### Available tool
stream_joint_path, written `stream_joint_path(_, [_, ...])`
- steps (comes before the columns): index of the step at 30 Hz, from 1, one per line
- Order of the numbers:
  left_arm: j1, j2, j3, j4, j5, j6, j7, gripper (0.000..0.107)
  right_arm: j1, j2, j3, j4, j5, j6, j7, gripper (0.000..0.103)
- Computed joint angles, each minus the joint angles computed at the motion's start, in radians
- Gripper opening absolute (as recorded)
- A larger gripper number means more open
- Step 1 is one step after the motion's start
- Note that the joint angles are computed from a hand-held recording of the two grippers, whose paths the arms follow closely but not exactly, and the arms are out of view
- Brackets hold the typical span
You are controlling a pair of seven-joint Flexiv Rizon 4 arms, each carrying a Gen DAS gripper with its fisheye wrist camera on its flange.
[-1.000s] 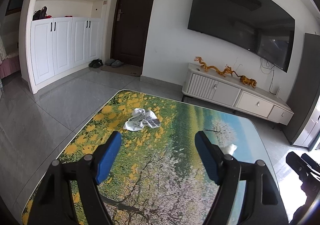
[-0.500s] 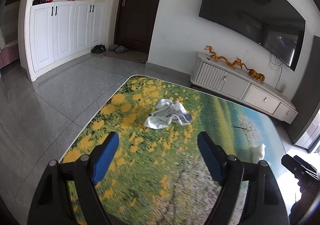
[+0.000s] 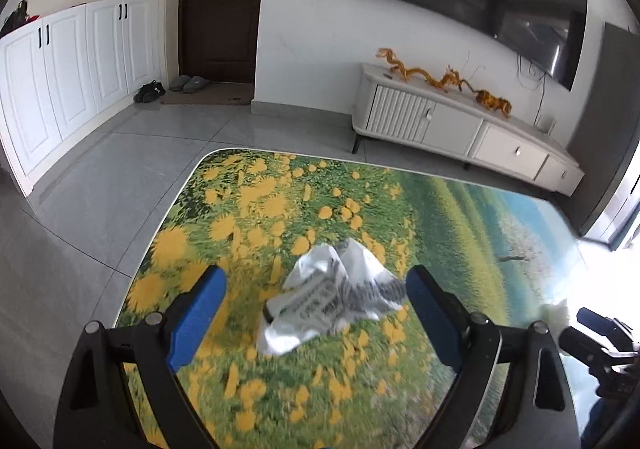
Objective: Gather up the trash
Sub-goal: 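Grasp the silver printed wrapper with the left gripper while the right grasps the white tissue, then carry both items over the trash bin and open both grippers to drop them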
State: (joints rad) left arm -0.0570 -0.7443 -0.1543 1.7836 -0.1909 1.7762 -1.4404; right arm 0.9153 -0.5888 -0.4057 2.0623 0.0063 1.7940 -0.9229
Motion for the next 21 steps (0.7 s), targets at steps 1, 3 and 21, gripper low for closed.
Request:
stream_joint_path(1, [-0.019, -0.010, 0.021, -0.023, -0.008, -0.025, 0.003, 0.091, -0.006, -0.004, 0.004, -0.007, -0.003, -0.006, 0.001, 0.086])
stream_joint_path(3, [-0.029, -0.027, 0.033, -0.056, -0.015, -0.066, 0.015, 0.091, -0.027, -0.007, 0.023, -0.018, -0.010, -0.012, 0.004, 0.078])
stream_joint_path(21, [0.086, 0.046, -0.152, 0.113, 0.018, -0.010, 0.017, 0.039, -0.048, 0.058, 0.093, 0.075, 0.021, 0.079, -0.077, 0.022])
